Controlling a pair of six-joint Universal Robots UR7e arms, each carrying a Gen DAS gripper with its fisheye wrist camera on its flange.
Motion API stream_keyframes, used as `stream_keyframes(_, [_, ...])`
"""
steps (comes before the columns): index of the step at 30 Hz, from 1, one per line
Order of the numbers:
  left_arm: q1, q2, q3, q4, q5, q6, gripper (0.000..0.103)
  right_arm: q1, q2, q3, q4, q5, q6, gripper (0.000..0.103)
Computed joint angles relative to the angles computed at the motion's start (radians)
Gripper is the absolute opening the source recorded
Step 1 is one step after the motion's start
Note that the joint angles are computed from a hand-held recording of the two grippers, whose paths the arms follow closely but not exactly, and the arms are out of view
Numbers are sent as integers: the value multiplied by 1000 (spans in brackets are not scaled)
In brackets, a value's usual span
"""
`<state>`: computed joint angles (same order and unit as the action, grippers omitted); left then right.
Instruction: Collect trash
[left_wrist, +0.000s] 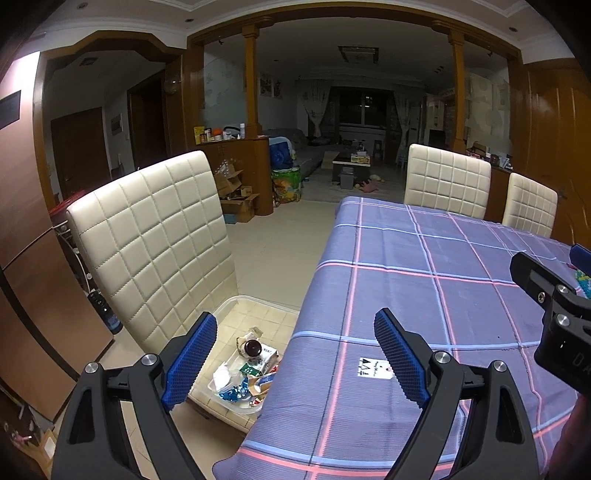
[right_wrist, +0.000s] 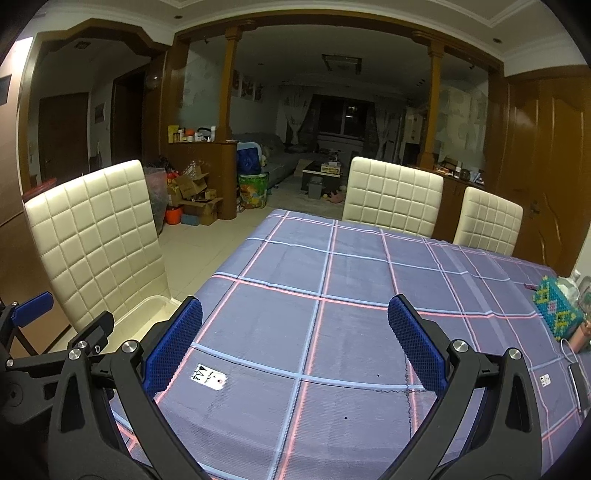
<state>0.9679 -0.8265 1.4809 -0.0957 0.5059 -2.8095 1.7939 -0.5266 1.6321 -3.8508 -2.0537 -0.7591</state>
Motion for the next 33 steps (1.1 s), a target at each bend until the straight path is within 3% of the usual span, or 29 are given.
stream_keyframes(7, [-2, 11, -21, 70, 24, -64, 85, -4, -15, 18, -24, 10, -1, 99])
stream_keyframes(10, [-3, 10, -18, 67, 24, -66, 95, -5, -20, 26, -33, 10, -3, 99])
stream_keyframes(33, [-25, 18, -22, 92, 36, -84, 96, -17, -54, 71, -68, 18, 11, 99])
